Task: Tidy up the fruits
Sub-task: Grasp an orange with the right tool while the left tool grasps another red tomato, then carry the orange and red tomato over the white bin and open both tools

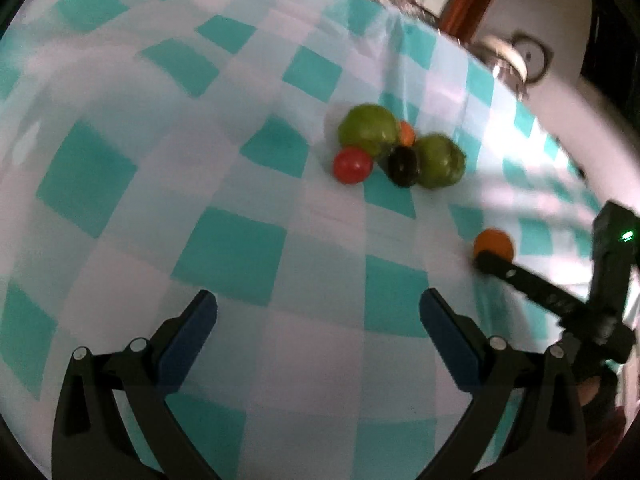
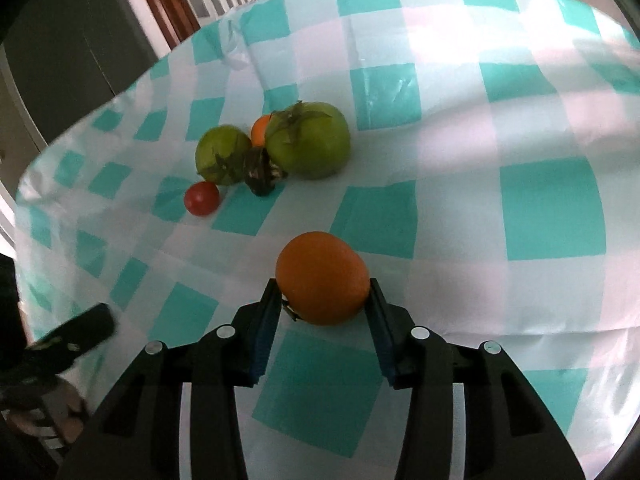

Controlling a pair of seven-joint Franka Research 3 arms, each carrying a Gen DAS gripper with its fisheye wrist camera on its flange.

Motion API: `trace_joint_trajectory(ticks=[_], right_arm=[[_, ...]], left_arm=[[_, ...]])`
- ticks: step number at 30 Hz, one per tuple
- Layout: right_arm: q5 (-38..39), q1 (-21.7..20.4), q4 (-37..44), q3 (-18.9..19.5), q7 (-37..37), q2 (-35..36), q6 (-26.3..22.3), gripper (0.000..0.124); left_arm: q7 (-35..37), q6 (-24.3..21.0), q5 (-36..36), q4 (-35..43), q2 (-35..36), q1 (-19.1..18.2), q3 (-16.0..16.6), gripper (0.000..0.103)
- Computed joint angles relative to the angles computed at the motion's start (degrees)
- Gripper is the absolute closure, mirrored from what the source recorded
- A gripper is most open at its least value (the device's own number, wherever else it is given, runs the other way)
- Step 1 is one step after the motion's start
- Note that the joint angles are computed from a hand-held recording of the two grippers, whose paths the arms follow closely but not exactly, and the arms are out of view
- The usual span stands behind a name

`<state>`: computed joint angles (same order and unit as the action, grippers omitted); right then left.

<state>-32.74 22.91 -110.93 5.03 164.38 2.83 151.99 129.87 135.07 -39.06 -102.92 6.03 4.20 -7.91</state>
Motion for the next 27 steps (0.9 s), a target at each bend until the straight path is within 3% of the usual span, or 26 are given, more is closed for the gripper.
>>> trace_joint_trajectory(ticks=[3, 6, 11, 13, 15, 16, 18, 22, 24, 27], right_arm=[[0.0, -0.4, -1.3, -0.2, 1.2, -0.6, 2.4, 0.081], [0.4, -0.6, -1.6, -0.1, 1.2, -0.7, 3.2, 0.081], [0.9, -0.7, -1.6, -0.1, 1.0, -0.3, 4.3, 0.081], [1.0, -0.8, -2.2, -0.2, 1.0, -0.7, 4.8, 0.081], [1.0, -0.9, -2.5, -0.2, 1.1, -0.8, 5.1, 0.081], [0.9, -0.9, -2.7, -0.1, 1.2, -1.0, 5.3, 0.081], [0.9, -1.0, -2.7, -0.1, 1.3, -0.9, 5.4, 0.081], [0.8, -1.1, -2.6, 0.0, 1.4, -0.8, 5.6, 0.081], [1.1, -1.1, -2.5, 0.0, 1.1, -0.7, 5.7, 0.081], [1.7, -1.1, -2.3, -0.1, 0.4, -0.5, 6.0, 0.081]], left_arm=[[-4.0, 4.9, 7.9, 3.4, 3.3, -2.5, -0.9, 0.002], [-7.3, 7.1, 15.7, 9.1, 8.3, -4.3, -2.3, 0.011], [-12.5, 5.0, 24.6, 19.6, 16.3, -5.6, -4.1, 0.029], [-13.1, 4.5, 26.8, 22.3, 18.4, -5.8, -4.8, 0.042], [-14.3, 4.9, 29.4, 23.2, 19.1, -6.1, -4.8, 0.068], [-14.0, 5.3, 29.2, 22.2, 18.5, -5.5, -5.4, 0.068], [-11.6, 6.6, 26.2, 18.0, 15.7, -3.3, -7.3, 0.068], [1.3, 11.7, 9.3, 1.6, 3.0, 2.3, -9.7, 0.069], [8.0, 11.0, -0.9, -5.3, -3.3, 3.8, -8.6, 0.069], [9.6, 7.5, -8.0, -9.7, -7.8, 3.5, -5.1, 0.069]])
